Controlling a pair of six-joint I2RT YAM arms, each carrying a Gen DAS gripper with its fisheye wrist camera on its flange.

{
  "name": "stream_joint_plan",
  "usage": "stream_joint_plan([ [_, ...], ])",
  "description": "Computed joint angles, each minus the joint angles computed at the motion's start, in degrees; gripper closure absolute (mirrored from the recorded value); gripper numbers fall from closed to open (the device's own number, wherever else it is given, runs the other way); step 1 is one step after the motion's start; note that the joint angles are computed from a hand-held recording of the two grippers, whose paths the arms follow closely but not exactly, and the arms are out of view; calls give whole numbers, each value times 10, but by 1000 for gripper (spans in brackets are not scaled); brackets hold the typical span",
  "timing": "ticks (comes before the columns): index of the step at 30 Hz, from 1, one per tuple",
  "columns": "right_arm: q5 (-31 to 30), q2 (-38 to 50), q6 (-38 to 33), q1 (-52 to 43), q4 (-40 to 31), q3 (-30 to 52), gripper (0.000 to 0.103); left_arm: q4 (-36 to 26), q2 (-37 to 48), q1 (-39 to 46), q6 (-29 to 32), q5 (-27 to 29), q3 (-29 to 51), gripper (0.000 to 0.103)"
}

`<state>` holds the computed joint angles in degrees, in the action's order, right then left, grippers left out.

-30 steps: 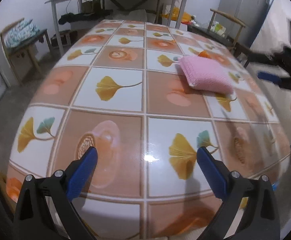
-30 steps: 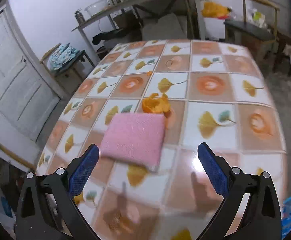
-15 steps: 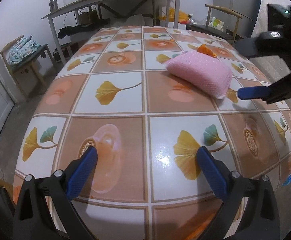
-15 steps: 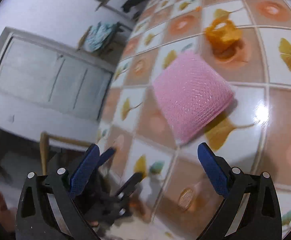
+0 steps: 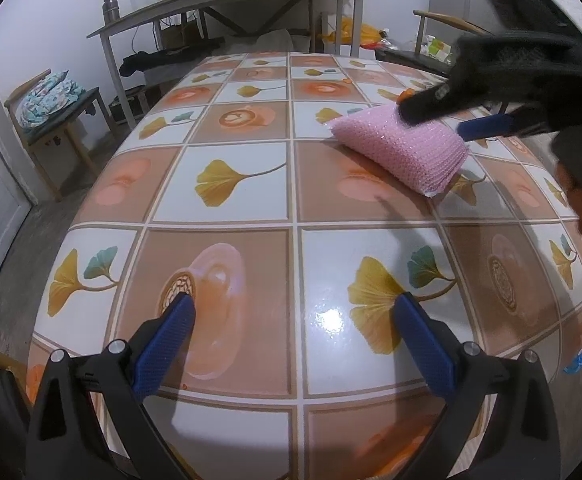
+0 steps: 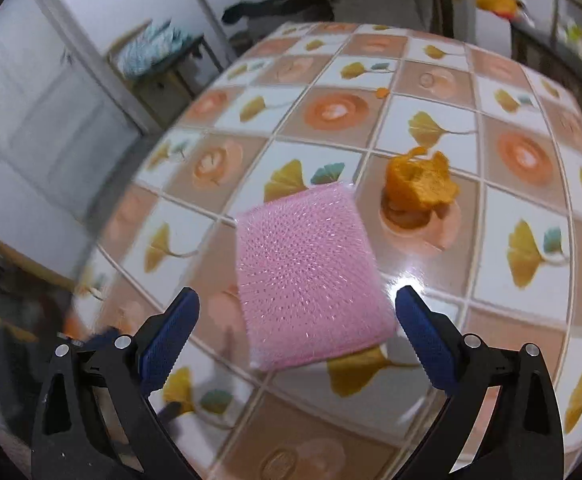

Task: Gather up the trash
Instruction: 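Grasp the orange peel with the right gripper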

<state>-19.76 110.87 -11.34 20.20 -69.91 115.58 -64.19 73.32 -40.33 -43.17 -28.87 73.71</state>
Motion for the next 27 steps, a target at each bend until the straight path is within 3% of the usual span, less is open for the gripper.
stream_joint_plan([
  [7,26,28,-21,9,6,-1,9,13,-13,-5,11,-4,-14,5],
  [10,40,16,-27,12,10,-12,23,13,-15,-5,14,-1,-15,5],
  [17,26,-31,-13,-10,2,-67,27,14,-23,2,27,9,-19,5],
  [22,-54,-87,-31,-52,-39,-133,25,14,-22,8,28,11,-19,5],
  [27,-116,-106,-92,-80,-98,-122,17,6,-19,1,17,6,-15,5],
])
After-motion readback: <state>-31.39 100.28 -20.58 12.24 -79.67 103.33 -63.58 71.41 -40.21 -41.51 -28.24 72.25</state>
